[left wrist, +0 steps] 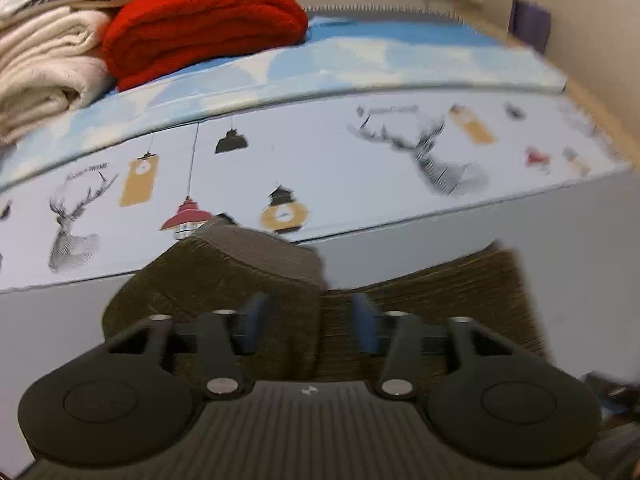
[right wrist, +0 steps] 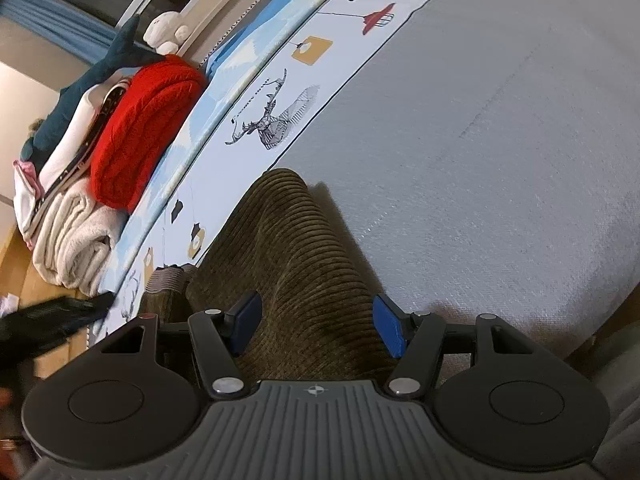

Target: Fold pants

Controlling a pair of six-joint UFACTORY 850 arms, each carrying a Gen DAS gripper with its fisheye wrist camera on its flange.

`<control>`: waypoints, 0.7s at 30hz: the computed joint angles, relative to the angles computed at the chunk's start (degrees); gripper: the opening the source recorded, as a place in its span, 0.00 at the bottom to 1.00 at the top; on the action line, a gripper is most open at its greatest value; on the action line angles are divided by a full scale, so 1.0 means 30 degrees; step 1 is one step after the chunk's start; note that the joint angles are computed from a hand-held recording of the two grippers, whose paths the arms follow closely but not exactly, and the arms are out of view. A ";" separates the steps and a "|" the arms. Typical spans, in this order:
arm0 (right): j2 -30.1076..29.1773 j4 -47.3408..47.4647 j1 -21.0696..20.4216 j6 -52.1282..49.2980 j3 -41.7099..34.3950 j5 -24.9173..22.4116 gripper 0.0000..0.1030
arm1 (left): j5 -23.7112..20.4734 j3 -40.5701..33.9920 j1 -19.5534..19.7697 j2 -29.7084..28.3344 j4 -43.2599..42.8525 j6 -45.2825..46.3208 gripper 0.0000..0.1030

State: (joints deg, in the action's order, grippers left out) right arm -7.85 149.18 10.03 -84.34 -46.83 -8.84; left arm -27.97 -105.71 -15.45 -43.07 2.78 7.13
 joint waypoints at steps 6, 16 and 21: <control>-0.0649 -0.3659 -0.0034 0.3171 -0.0711 -0.0611 0.63 | -0.0920 -0.1757 -0.0674 -0.2413 0.5008 -0.1974 0.73; -0.1579 -0.8476 0.0105 0.7749 -0.1819 -0.0485 0.63 | -0.2647 -0.6037 0.0426 -0.5935 0.3954 -0.1156 0.88; -0.1845 -0.9239 0.0247 0.8439 -0.2227 -0.0153 0.63 | -0.2470 -0.5546 0.1145 -0.5076 -0.0001 0.0765 0.37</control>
